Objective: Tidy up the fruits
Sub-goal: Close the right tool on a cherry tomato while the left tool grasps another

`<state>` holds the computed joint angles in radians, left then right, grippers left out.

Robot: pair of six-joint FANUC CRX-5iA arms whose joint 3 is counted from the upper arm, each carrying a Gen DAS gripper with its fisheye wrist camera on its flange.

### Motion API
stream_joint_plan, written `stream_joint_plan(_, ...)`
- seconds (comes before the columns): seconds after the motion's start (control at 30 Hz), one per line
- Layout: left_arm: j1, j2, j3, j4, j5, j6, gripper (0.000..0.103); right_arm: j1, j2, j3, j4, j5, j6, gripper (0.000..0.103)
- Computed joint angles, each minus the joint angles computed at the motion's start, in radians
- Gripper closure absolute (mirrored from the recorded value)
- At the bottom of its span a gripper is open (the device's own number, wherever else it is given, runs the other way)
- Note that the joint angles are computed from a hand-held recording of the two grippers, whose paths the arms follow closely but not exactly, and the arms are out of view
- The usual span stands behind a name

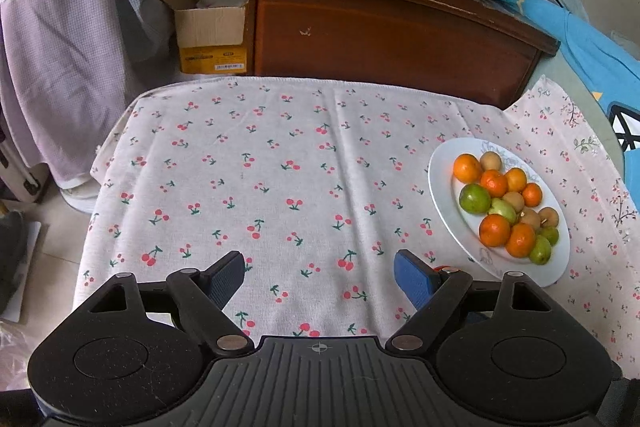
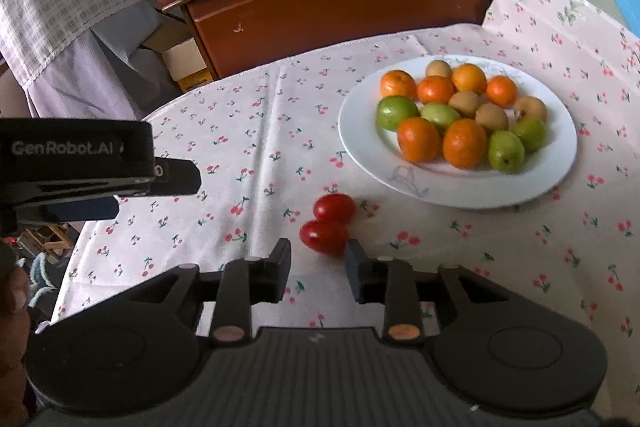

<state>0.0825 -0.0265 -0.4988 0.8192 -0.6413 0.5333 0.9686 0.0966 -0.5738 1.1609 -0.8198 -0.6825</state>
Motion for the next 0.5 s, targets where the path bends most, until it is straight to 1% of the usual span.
stream_joint_plan(0.1,0.001,0.003,0.005,-0.008,-0.004,0.002,0.020,-0.007,0.016,0.011,0.007,0.000,0.009,0.071)
stream_joint_plan(0.13,0.001,0.004,0.005,-0.010,-0.004,0.003,0.020,-0.007,0.025,0.019,0.002,-0.009,0.027,0.076)
stream_joint_plan(0.2,0.000,0.006,0.005,-0.008,-0.005,0.002,0.020,-0.003,0.034,0.026,-0.001,-0.026,0.036,0.077)
stream_joint_plan(0.4,-0.003,0.007,0.005,-0.016,0.004,0.014,0.020,-0.004,0.024,0.015,0.003,-0.020,0.020,0.080)
stream_joint_plan(0.5,-0.001,0.010,0.005,-0.009,0.002,0.013,0.020,0.001,0.019,0.012,-0.001,-0.021,0.020,0.084)
